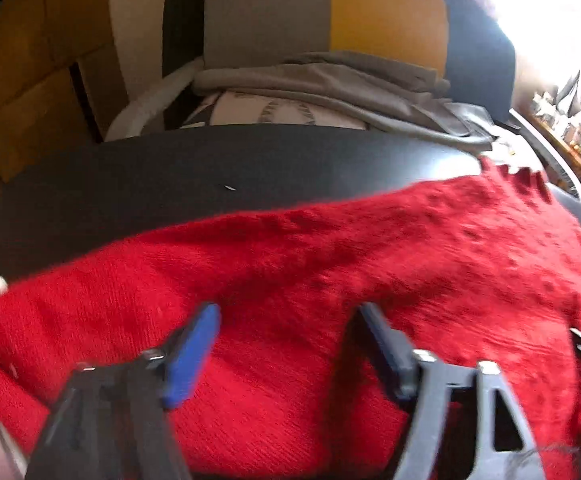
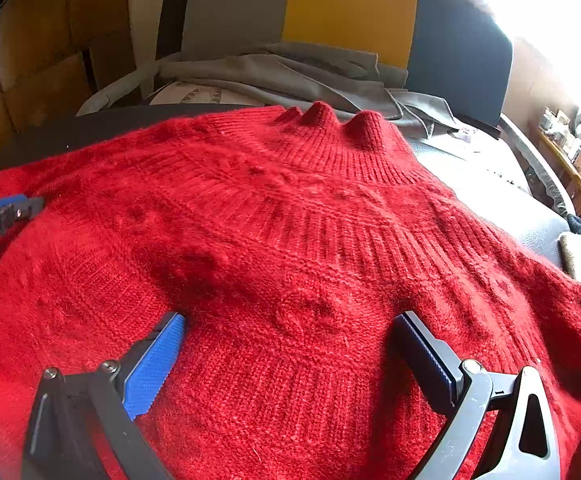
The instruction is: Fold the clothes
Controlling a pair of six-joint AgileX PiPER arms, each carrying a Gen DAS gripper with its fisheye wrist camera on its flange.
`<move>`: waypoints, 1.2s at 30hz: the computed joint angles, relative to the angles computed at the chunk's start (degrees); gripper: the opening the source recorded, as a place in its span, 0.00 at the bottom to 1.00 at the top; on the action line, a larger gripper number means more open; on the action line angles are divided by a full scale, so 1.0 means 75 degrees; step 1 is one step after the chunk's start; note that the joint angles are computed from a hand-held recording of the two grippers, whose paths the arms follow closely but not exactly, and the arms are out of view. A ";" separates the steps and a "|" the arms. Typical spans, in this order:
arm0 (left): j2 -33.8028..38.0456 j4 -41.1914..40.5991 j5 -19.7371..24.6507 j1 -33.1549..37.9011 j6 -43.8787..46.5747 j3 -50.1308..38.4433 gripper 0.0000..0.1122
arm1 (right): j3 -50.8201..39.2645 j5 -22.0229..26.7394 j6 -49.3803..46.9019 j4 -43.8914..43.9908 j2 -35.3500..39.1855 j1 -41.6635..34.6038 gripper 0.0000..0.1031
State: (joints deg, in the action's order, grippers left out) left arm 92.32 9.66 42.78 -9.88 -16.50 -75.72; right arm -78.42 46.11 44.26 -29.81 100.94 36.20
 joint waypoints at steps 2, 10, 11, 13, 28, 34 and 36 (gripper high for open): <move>0.0187 -0.0192 0.0072 0.0268 0.0333 -0.0212 0.86 | -0.0039 0.0051 -0.0059 0.0027 0.0026 -0.0014 1.00; 0.1200 -0.1215 0.1337 0.0525 0.0219 -0.2257 0.63 | -0.0381 0.0108 -0.0969 0.0612 0.0197 -0.0195 1.00; 0.0828 -0.1751 0.1113 0.0665 0.0347 -0.1895 0.63 | -0.0384 0.0080 -0.1137 0.0735 0.0176 -0.0245 1.00; 0.0086 -0.2362 0.0883 0.0821 0.0543 -0.1114 0.63 | -0.0357 0.0027 -0.1513 0.1018 0.0094 -0.0348 1.00; -0.6341 -0.5260 0.2689 0.3133 0.2409 0.4452 0.64 | 0.4082 0.0650 -0.0103 0.1520 -0.5556 0.2509 1.00; -0.7125 -0.4392 0.2764 0.2038 0.1160 0.4708 0.65 | 0.5262 0.2367 0.1830 0.0827 -0.7019 0.3154 1.00; -0.7285 -0.3644 0.2565 0.1036 0.0127 0.4714 0.65 | 0.5493 0.2759 0.1732 0.0900 -0.7586 0.2533 1.00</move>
